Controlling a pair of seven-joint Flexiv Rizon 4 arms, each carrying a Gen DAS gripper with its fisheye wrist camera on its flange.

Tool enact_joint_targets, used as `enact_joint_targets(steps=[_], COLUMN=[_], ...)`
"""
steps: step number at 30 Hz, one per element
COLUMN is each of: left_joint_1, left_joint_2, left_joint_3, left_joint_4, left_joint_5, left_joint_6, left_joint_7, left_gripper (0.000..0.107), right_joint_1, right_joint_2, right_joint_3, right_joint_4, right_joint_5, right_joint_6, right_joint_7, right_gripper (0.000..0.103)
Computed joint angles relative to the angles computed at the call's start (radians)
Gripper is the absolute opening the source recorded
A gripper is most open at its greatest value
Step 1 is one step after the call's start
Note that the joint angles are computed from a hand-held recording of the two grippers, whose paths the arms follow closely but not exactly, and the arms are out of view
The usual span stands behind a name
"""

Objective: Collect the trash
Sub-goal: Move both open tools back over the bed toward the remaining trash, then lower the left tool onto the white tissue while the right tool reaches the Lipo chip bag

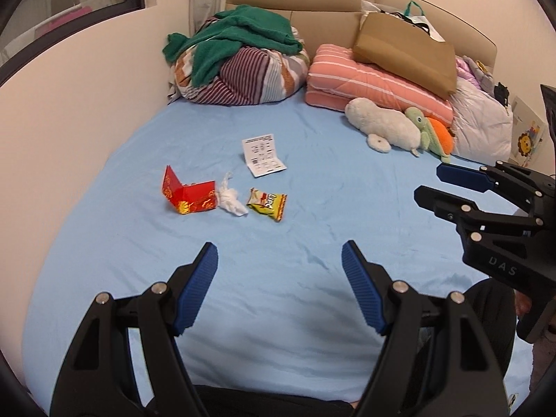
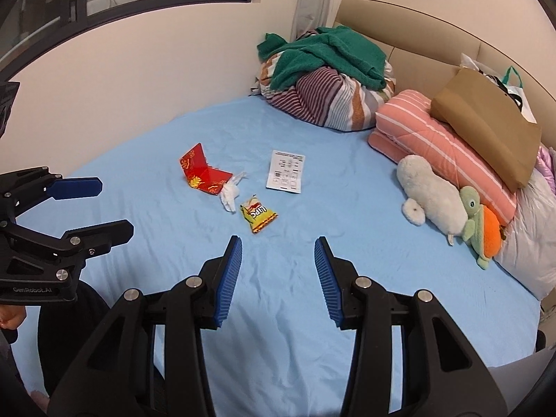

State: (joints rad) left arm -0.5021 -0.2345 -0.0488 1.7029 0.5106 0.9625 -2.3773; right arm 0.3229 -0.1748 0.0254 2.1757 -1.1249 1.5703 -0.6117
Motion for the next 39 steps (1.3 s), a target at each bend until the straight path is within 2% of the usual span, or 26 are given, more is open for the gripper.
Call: enact_joint_targets(steps=[5, 10, 16, 20, 25, 32, 34, 36, 39], left_joint_1=[0.022, 0.059, 0.084, 0.089, 0.094, 0.091, 0.095, 0.101, 0.108], left_joint_2=[0.004, -0.021, -0.082, -0.139, -0.223, -0.338, -0.37, -0.402, -0.449], left_joint_3=[0.023, 0.033, 0.046, 0.061, 0.081, 0.112, 0.117, 0.12, 0.125], left_joint_4=[0.035, 0.058, 0.049, 0.023, -0.034, -0.131, -0.16, -0.189, -0.234], left_joint_5=[0.018, -0.005, -0.058, -0.102, -0.162, -0.228, -0.249, -0.272, -0.302], left_joint_6=[-0.001, 0.023, 0.057, 0.079, 0.09, 0.081, 0.073, 0.066, 0.056], left_joint_7=[-0.039, -0.048, -0.023, 0.005, 0.04, 0.092, 0.108, 0.125, 0.149], left_gripper=[0.074, 0.074, 0.074, 0.074, 0.074, 0.074, 0.074, 0.074, 0.074], right_joint_1=[0.039, 0.095, 0.142, 0.122, 0.013, -0.028, -0.051, -0.052, -0.049], right_joint_2=[-0.071, -0.137, -0.228, -0.311, -0.438, -0.598, -0.651, -0.685, -0.74], right_joint_3=[-0.009, -0.06, -0.09, -0.043, 0.13, 0.218, 0.265, 0.276, 0.282], right_joint_4=[-0.053, -0.097, -0.158, -0.224, -0.354, -0.521, -0.578, -0.619, -0.682], right_joint_5=[0.024, 0.048, 0.146, 0.242, 0.389, 0.475, 0.502, 0.52, 0.544], right_joint_6=[0.005, 0.016, 0.023, 0.008, -0.067, -0.13, -0.163, -0.187, -0.195], right_joint_7=[0.0, -0.006, -0.089, -0.201, -0.407, -0.639, -0.723, -0.779, -0.856], right_gripper=[0.042, 0.042, 0.042, 0.042, 0.042, 0.042, 0.042, 0.051, 0.057])
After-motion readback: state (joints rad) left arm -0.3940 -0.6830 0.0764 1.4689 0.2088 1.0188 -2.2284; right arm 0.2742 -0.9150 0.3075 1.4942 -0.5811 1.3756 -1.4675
